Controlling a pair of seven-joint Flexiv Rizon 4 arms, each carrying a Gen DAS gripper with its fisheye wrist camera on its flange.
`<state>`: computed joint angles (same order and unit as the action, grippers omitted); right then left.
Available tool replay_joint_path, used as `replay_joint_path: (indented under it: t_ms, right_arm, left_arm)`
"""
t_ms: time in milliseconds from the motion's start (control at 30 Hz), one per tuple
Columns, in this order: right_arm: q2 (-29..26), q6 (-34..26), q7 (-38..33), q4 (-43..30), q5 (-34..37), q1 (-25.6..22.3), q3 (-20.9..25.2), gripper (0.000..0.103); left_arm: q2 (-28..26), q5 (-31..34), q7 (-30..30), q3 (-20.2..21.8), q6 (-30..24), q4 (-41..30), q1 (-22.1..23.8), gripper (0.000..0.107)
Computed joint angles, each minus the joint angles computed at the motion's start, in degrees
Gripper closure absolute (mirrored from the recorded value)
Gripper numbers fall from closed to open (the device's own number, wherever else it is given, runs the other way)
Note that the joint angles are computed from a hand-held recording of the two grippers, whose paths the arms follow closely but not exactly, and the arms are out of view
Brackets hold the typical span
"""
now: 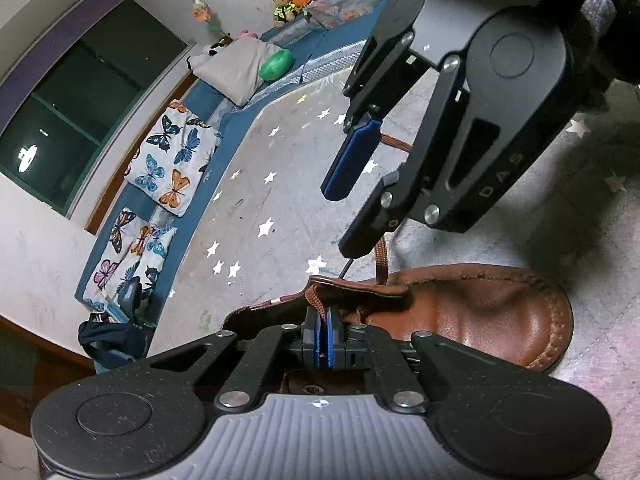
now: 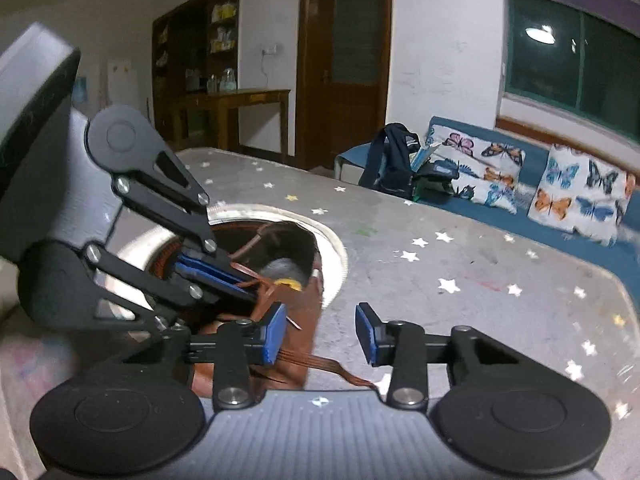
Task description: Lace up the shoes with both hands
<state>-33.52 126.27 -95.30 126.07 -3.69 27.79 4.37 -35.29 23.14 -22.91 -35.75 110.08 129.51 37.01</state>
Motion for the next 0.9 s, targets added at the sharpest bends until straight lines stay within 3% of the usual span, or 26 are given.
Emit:
replay_joint_path:
  t_ms: [167, 333, 567, 633, 900]
  right_arm:
    - [0.60, -1.28, -5.07, 0.75, -1.51, 1.70, -1.61, 0.070]
    - [-0.17, -2.52, -15.67, 0.10, 2.40, 9.24, -6.97, 0.087]
    - [-2.75, -3.05, -28.33, -1.96, 6.58, 15.69, -11.25, 0.095]
    - [-3.47, -2.59, -30.20, -2.38, 7.73, 16.48, -11.28, 0.100]
    - [-4.84, 0.01, -32.94, -3.23, 16.87, 19.68, -12.68, 0.100]
  left_arm:
    - [-0.04, 0.00, 0.51, -0.16, -0.45, 0.03, 0.13, 0.102]
    - [-0.16, -0.37, 0.53, 0.17, -0.06, 0.09, -0.18, 0.101]
    - [-0.38, -0.06, -0.02, 0.17, 0.19, 0.04, -0.09, 0.101]
    - [-0.41, 0.04, -0.20, 0.39, 0.51, 0.09, -0.23, 0.101]
    - [-0.62, 1.06, -1.65, 0.32, 1.75, 0.29, 0.18, 0.098]
